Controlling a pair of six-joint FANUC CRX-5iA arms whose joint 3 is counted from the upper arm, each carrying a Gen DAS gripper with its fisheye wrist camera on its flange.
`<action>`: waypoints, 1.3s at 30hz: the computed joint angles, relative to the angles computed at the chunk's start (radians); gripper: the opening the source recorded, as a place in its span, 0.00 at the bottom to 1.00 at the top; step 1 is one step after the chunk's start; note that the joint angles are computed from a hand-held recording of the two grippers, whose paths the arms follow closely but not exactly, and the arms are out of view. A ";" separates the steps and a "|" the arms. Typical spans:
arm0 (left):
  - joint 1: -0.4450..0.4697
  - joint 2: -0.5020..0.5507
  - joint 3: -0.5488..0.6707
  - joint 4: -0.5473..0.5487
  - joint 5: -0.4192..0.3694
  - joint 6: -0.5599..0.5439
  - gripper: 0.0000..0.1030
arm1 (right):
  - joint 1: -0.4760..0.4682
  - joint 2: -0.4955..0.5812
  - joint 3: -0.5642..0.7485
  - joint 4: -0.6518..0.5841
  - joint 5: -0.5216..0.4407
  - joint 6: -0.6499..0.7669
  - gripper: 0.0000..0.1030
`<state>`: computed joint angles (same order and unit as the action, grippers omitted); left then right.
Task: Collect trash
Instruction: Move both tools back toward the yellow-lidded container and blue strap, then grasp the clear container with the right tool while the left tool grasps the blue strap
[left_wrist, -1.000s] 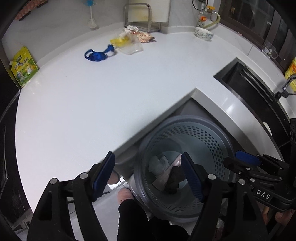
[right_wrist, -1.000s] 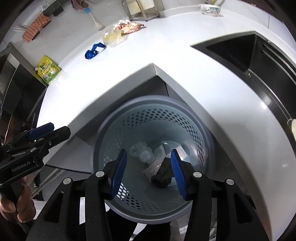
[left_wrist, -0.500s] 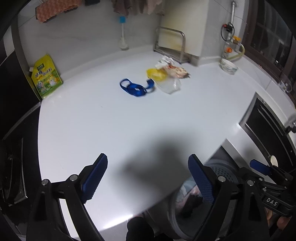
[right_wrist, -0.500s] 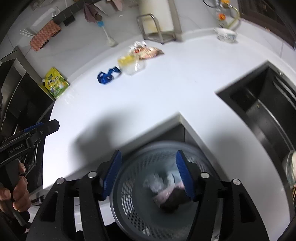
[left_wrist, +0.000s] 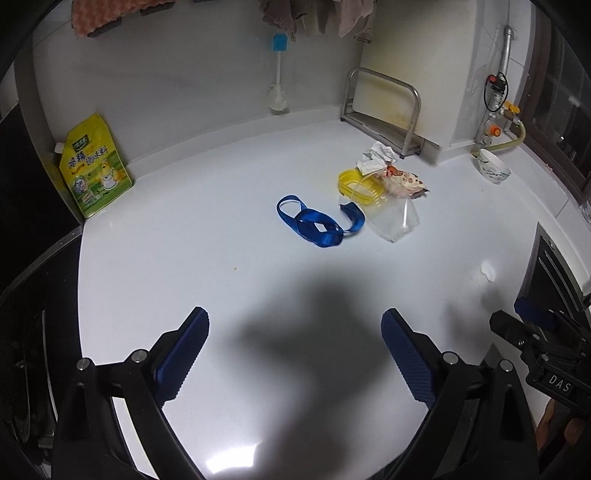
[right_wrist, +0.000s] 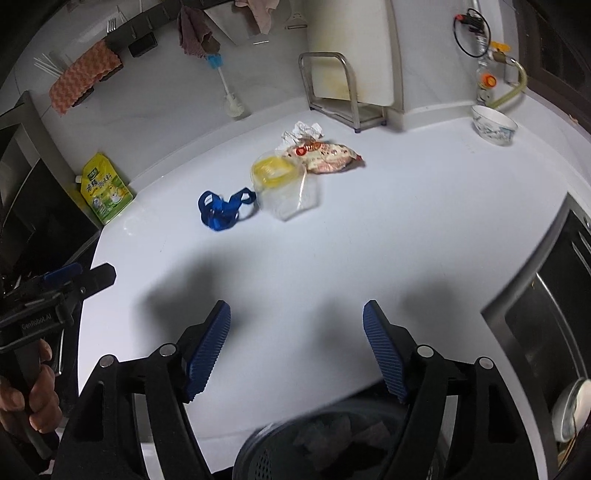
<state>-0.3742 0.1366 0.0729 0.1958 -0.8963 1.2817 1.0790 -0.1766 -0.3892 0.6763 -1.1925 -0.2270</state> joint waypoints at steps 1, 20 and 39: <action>0.001 0.022 0.019 0.007 -0.005 -0.001 0.90 | -0.015 0.009 0.007 -0.002 0.008 0.016 0.69; 0.000 0.297 0.300 0.018 -0.092 -0.024 0.90 | -0.330 0.212 0.220 -0.195 0.218 0.467 0.75; 0.010 0.409 0.414 0.025 -0.133 -0.020 0.90 | -0.464 0.377 0.377 -0.345 0.224 0.660 0.75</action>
